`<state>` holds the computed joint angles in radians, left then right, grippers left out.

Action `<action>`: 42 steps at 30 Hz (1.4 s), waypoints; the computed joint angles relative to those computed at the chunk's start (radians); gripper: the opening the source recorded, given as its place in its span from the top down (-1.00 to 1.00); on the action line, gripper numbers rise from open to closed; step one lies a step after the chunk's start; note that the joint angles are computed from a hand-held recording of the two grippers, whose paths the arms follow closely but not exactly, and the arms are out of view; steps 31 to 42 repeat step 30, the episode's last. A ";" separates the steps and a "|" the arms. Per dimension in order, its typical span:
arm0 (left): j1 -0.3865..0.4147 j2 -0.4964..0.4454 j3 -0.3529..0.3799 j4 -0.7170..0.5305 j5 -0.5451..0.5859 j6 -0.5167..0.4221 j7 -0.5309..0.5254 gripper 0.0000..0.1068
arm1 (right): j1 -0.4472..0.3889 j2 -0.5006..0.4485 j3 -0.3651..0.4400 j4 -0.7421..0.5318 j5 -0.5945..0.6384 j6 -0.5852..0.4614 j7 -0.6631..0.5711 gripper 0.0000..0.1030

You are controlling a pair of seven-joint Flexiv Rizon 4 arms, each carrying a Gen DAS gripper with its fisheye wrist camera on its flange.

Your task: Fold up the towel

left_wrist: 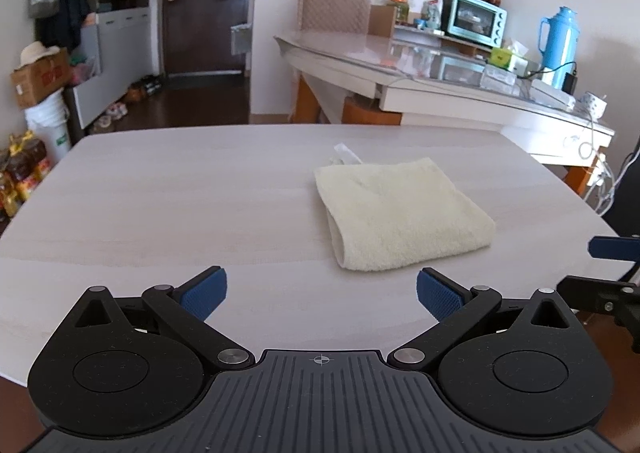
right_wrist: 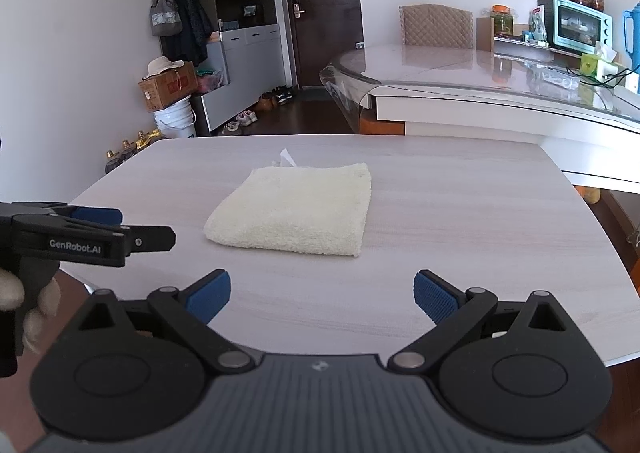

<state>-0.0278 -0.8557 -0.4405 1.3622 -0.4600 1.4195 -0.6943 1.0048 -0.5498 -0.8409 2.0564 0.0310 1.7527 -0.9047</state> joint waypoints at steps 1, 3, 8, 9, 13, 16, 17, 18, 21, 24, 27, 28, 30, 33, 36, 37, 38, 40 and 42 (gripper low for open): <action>0.000 -0.001 -0.001 -0.001 0.000 -0.004 0.001 -0.93 | -0.002 0.000 0.002 0.000 0.002 0.001 0.001 -0.93; 0.000 -0.002 -0.001 -0.004 -0.001 -0.014 0.002 -0.93 | -0.010 0.002 0.011 -0.001 0.001 0.002 0.001 -0.93; -0.011 -0.006 0.012 -0.019 -0.006 -0.038 -0.004 -0.93 | -0.020 0.004 0.020 -0.002 -0.004 -0.001 0.000 -0.93; -0.017 -0.007 0.020 -0.024 -0.006 -0.044 -0.008 -0.93 | -0.020 0.004 0.020 -0.002 -0.004 -0.001 -0.001 -0.93; -0.016 -0.013 0.013 -0.034 -0.016 -0.059 0.003 -0.93 | -0.029 0.003 0.024 -0.007 -0.008 -0.003 0.001 -0.93; -0.027 -0.020 0.024 -0.052 -0.023 -0.065 -0.002 -0.93 | -0.048 0.000 0.039 -0.018 -0.014 -0.005 0.002 -0.93; -0.028 -0.023 0.023 -0.057 -0.026 -0.066 -0.001 -0.93 | -0.055 -0.001 0.045 -0.023 -0.017 -0.006 0.003 -0.93; -0.029 -0.027 0.022 -0.063 -0.028 -0.068 -0.001 -0.93 | -0.061 -0.002 0.050 -0.027 -0.020 -0.007 0.004 -0.93; -0.035 -0.039 0.025 -0.089 -0.036 -0.079 -0.006 -0.93 | -0.083 -0.006 0.066 -0.041 -0.030 -0.012 0.008 -0.93; -0.041 -0.049 0.031 -0.107 -0.033 -0.078 -0.002 -0.93 | -0.101 -0.010 0.078 -0.058 -0.045 -0.023 0.013 -0.93; -0.049 -0.062 0.042 -0.137 -0.032 -0.105 -0.003 -0.93 | -0.119 -0.014 0.089 -0.073 -0.063 -0.031 0.022 -0.93; -0.052 -0.067 0.047 -0.146 -0.031 -0.111 -0.003 -0.93 | -0.124 -0.016 0.093 -0.077 -0.068 -0.032 0.026 -0.93; -0.057 -0.076 0.054 -0.160 -0.029 -0.114 0.000 -0.93 | -0.135 -0.021 0.100 -0.086 -0.074 -0.034 0.036 -0.93; -0.057 -0.076 0.054 -0.160 -0.029 -0.114 0.000 -0.93 | -0.135 -0.021 0.100 -0.086 -0.074 -0.034 0.036 -0.93; -0.057 -0.076 0.054 -0.160 -0.029 -0.114 0.000 -0.93 | -0.135 -0.021 0.100 -0.086 -0.074 -0.034 0.036 -0.93; -0.057 -0.076 0.054 -0.160 -0.029 -0.114 0.000 -0.93 | -0.135 -0.021 0.100 -0.086 -0.074 -0.034 0.036 -0.93; -0.057 -0.076 0.054 -0.160 -0.029 -0.114 0.000 -0.93 | -0.135 -0.021 0.100 -0.086 -0.074 -0.034 0.036 -0.93; -0.057 -0.076 0.054 -0.160 -0.029 -0.114 0.000 -0.93 | -0.135 -0.021 0.100 -0.086 -0.074 -0.034 0.036 -0.93; -0.057 -0.076 0.054 -0.160 -0.029 -0.114 0.000 -0.93 | -0.135 -0.021 0.100 -0.086 -0.074 -0.034 0.036 -0.93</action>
